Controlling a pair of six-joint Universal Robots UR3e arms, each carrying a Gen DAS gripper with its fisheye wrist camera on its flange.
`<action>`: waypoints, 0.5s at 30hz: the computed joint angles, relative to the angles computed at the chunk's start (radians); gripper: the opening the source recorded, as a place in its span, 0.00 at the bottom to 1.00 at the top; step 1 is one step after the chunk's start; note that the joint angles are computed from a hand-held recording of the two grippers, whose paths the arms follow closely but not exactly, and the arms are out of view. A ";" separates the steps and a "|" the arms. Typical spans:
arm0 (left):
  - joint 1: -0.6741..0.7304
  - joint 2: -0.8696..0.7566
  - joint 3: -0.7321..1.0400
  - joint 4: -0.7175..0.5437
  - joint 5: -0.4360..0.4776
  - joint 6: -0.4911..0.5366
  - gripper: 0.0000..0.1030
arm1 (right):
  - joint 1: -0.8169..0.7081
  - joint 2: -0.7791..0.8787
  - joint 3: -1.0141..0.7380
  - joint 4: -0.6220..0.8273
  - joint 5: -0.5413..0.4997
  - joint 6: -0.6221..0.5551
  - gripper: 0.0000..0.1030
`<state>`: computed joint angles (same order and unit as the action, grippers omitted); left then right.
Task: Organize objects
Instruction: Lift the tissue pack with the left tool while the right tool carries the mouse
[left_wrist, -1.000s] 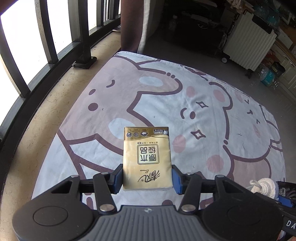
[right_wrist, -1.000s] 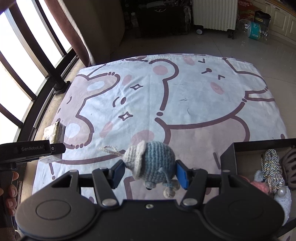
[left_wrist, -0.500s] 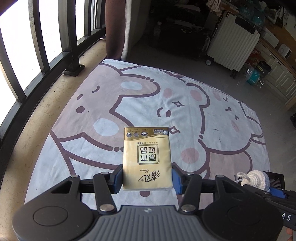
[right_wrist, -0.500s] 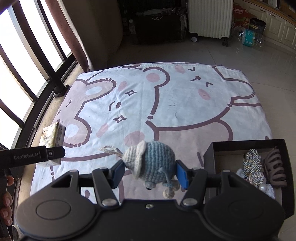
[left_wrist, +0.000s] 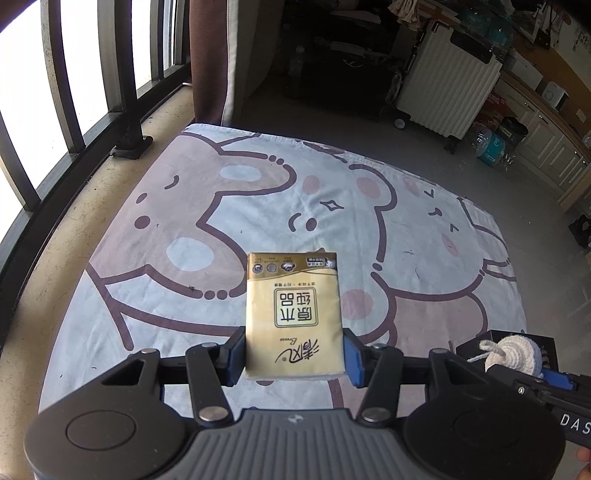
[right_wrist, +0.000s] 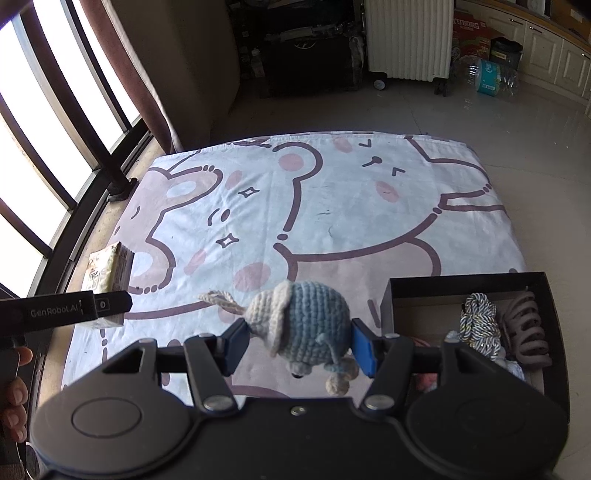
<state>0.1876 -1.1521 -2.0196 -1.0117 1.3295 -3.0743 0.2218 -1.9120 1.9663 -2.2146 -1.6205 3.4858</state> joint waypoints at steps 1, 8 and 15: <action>-0.004 -0.003 0.001 0.003 0.002 -0.002 0.51 | -0.004 -0.005 0.003 0.001 0.002 -0.002 0.58; -0.036 -0.012 0.015 0.009 -0.005 -0.024 0.51 | -0.051 -0.060 0.025 0.011 0.024 -0.034 0.58; -0.121 -0.039 0.029 0.044 0.001 -0.079 0.51 | -0.184 -0.198 0.087 0.070 0.078 -0.086 0.58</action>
